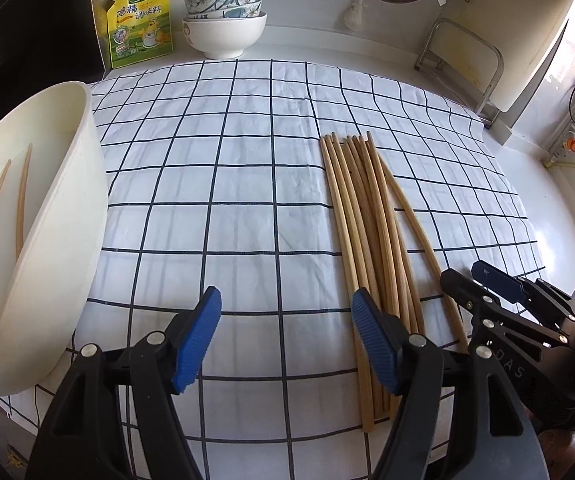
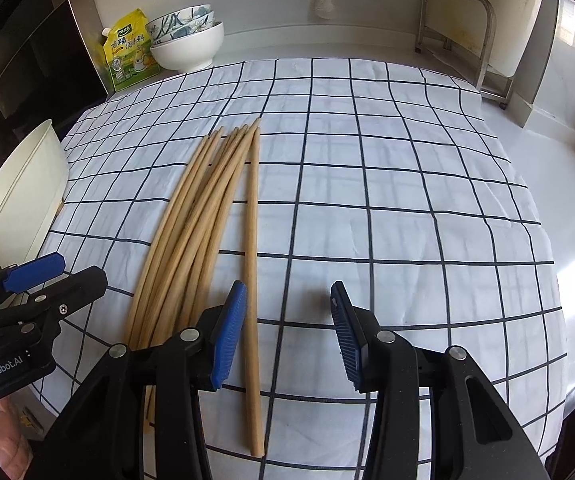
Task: Organize utensils
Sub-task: 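Close the left tool on a chopstick while the right tool grasps another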
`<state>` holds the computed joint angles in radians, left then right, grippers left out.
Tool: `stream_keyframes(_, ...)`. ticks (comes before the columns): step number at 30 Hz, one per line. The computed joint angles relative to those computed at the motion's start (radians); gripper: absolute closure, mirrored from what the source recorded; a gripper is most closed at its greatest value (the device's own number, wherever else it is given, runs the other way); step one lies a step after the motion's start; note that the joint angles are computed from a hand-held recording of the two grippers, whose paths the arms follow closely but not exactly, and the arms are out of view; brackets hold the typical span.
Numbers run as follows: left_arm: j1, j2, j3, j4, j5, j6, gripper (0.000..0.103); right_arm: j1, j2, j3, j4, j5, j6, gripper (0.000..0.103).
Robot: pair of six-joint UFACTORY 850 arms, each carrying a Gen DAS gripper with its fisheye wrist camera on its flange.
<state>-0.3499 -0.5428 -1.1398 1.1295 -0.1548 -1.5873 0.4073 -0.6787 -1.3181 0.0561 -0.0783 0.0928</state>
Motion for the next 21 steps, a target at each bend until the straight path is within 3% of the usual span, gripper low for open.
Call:
stream_keyframes(4,-0.008,-0.018,-0.018,-0.027,-0.010,0.039,0.035,-0.012,0.004,0.006,-0.073,0.002,0.084,0.062)
stream_keyframes(9,-0.011,-0.042,-0.039,-0.130,-0.021,0.142,0.035,-0.013,0.010,0.015,0.048,0.014,-0.044,0.062)
stream_keyframes(15,-0.016,-0.056,-0.057,-0.139,-0.047,0.157,0.034,-0.016,0.011,0.017,0.182,0.018,-0.180,0.062)
stream_keyframes(21,-0.026,-0.074,-0.084,-0.179,-0.082,0.205,0.033,-0.020,0.009,0.015,0.216,0.016,-0.210,0.062)
